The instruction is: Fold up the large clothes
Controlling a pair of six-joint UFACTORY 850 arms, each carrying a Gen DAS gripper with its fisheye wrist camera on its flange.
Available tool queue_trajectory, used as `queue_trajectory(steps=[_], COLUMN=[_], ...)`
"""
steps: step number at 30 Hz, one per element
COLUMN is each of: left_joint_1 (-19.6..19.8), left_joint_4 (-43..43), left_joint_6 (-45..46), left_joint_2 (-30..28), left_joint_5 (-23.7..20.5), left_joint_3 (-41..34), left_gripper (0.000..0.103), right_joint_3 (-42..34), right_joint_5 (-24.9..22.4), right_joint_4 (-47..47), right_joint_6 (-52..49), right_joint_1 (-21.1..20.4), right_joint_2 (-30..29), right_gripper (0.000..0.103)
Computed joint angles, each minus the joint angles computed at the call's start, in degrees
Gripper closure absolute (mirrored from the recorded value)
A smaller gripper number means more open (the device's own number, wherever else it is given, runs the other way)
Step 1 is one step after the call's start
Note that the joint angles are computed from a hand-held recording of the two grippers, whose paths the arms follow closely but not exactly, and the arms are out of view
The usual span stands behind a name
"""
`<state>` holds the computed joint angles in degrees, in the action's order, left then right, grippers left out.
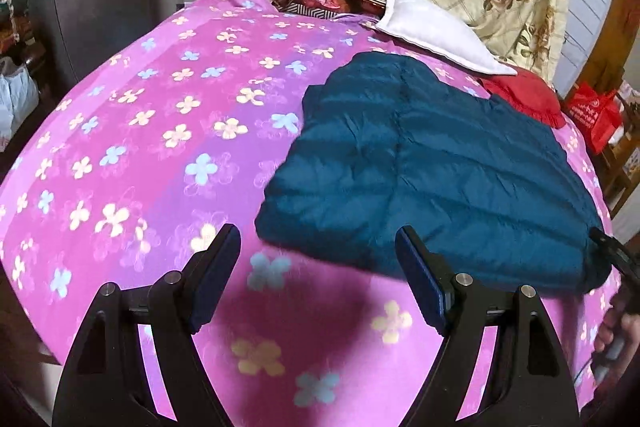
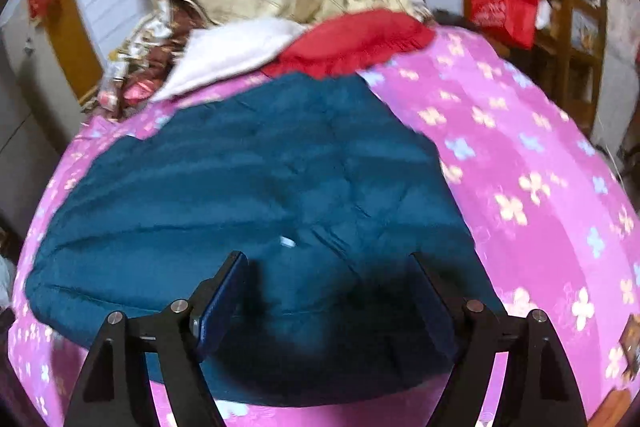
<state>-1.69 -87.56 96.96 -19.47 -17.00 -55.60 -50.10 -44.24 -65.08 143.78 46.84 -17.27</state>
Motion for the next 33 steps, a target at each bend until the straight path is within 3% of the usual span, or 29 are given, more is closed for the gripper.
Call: queue_trajectory(steps=[3, 5, 6, 9, 11, 15, 18, 24, 29, 33], left_joint_1=[0.2, 0.3, 0.5, 1.1, 1.7, 3.0, 3.4, 3.4, 4.4, 4.7], left_joint_4=[-2.5, -2.3, -2.2, -3.2, -3.7, -2.5, -3.7, -9.7, -9.9, -11.5], left_joint_6=[3.6, 4.0, 4.3, 5.1, 5.6, 3.6, 3.8, 11.1, 12.9, 14.9], left_joint_2=[1.8, 2.4, 2.7, 4.4, 5.7, 7.1, 7.9, 12.1, 14.6, 15.0], left_joint_5=[0.0, -0.4, -0.6, -1.6, -2.4, -3.0, -3.0, -2.4, -2.5, -2.5], left_joint_3=[2.3, 3.1, 3.6, 5.5, 6.8, 8.4, 9.8, 14.5, 16.7, 17.3], left_gripper=[0.023, 0.023, 0.023, 0.023, 0.023, 0.023, 0.023, 0.023, 0.023, 0.023], right_joint_3=[4.8, 6.0, 7.0, 14.3, 15.5, 9.4, 5.1, -0.5, 1.6, 0.9], right_joint_5=[4.1, 3.8, 4.4, 13.9, 10.7, -4.7, -9.6, -5.0, 3.1, -2.0], right_joint_4=[-2.1, 1.6, 1.6, -5.6, -4.1, 9.1, 8.1, 7.9, 12.5, 13.3], right_joint_6=[5.3, 3.4, 4.6, 19.3, 21.9, 7.7, 2.1, -4.3, -5.6, -5.1], right_joint_1=[-0.8, -1.1, -1.4, -3.6, -1.3, 5.6, 9.0, 7.5, 2.9, 6.3], right_joint_2=[1.6, 1.9, 2.0, 7.6, 9.6, 8.3, 7.0, 0.7, -0.9, 0.8], right_gripper=[0.028, 0.028, 0.02, 0.016, 0.018, 0.02, 0.02, 0.02, 0.02, 0.02])
